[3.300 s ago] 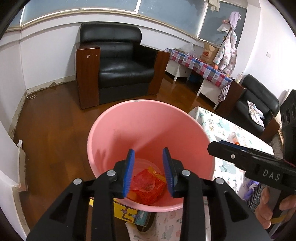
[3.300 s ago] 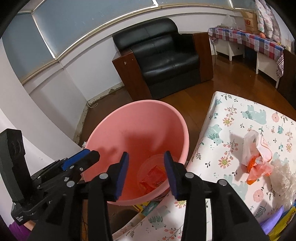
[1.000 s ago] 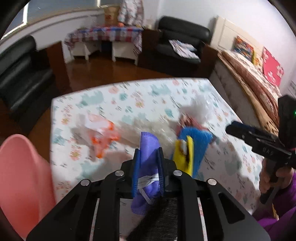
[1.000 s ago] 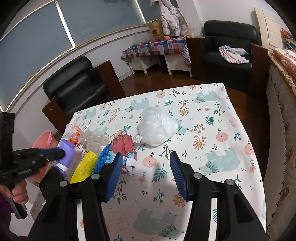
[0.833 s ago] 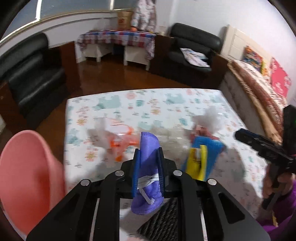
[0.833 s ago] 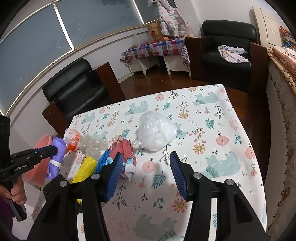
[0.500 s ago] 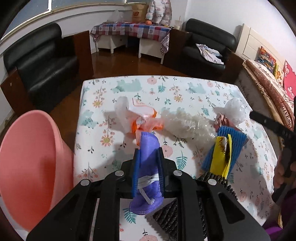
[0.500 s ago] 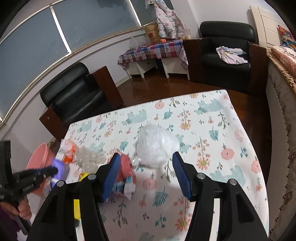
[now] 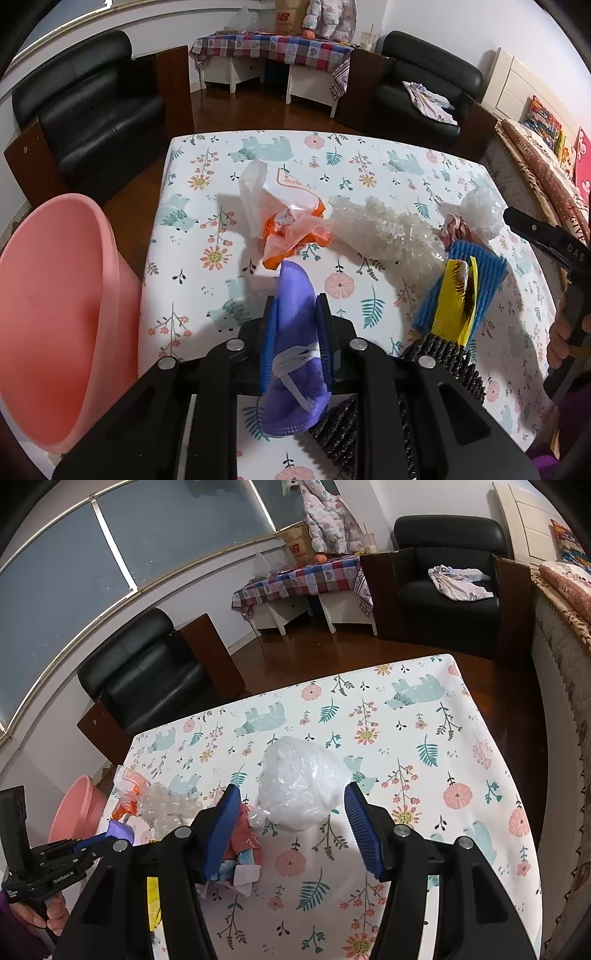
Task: Collect trash
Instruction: 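Grasp the purple glove with the left tool and lift it, then hold the purple glove in the left tool while the right tool grasps the clear plastic bag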
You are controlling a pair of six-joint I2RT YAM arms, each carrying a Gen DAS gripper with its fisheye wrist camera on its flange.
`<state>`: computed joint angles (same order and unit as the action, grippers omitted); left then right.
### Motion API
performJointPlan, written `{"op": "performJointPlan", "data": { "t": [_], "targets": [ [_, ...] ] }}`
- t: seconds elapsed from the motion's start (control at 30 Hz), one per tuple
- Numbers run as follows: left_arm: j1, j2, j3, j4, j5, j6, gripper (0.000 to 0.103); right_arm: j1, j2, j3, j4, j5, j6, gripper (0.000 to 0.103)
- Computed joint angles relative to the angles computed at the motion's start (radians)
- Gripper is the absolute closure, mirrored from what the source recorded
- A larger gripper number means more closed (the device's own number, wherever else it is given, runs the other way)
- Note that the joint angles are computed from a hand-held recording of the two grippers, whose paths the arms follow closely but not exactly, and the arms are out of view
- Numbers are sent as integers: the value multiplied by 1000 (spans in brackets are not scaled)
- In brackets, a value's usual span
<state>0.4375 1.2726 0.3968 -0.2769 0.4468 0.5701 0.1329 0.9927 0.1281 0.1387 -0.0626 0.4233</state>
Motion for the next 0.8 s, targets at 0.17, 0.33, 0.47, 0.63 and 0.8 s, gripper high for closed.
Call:
{"op": "performJointPlan", "data": {
  "t": [0.17,0.33,0.47,0.63,0.8],
  "targets": [
    [28,-11,10,-52,33,37,82,-16,-56,-8,-33,-8,-5,45],
    [79,-45,22,-114,78,87,82,-22,-68,-10,-41,-12,-8,44],
    [81,-61,5,-116,60,112,82,-16,-35,-5,-23,-6,-7,44],
    [87,-52,-19,-86,58,116,82,-10,74,13,44,-7,-3,44],
    [112,-52,2,-150,72,144,82,-2,170,28,86,13,3,44]
  ]
}}
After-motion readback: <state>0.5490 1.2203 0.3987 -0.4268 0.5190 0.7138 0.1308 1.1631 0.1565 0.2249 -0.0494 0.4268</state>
